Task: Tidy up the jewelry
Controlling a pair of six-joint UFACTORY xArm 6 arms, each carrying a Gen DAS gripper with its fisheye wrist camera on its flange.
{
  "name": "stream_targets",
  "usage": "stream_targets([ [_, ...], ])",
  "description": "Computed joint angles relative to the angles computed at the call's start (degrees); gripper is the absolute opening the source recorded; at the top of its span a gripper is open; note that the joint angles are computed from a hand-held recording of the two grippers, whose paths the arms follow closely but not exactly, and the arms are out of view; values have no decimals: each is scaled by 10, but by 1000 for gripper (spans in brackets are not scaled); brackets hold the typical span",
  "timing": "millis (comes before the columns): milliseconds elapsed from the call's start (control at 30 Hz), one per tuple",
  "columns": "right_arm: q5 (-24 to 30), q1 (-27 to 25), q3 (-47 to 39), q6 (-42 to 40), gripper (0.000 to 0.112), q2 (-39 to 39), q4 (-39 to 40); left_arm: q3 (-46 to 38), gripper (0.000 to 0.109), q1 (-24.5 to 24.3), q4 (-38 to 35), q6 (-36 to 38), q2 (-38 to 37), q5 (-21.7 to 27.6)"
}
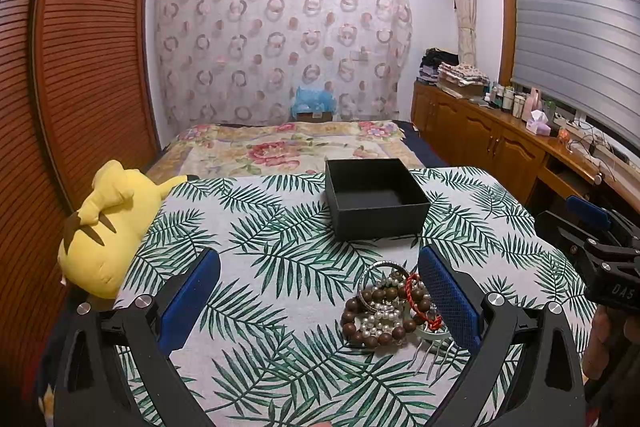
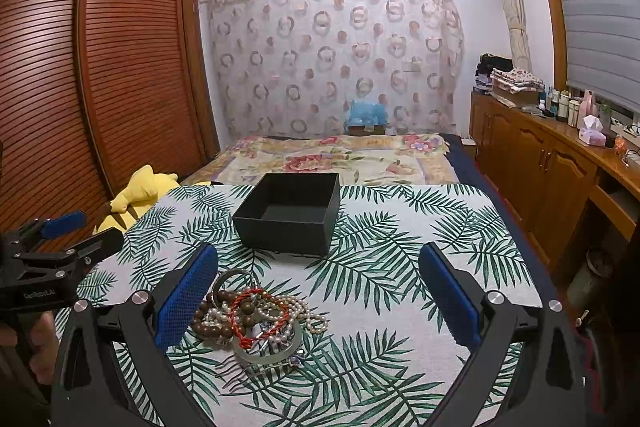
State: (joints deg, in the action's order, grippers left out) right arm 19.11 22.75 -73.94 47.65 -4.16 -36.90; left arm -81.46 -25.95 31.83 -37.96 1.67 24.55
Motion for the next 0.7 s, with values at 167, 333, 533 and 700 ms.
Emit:
stream_targets([
  [167, 13, 4, -8, -7, 101, -4, 9, -5, 96, 0, -10, 10, -5, 9],
  [333, 11, 3, -7, -8, 101, -4, 10, -4, 96, 0, -9, 9, -5, 8],
  [533, 6, 0, -4, -8, 101, -3, 9, -7, 96, -1, -13, 13, -7, 11],
  [700, 6, 1, -4, -9, 101, -5, 11, -7, 96, -1, -14, 13, -8, 12],
])
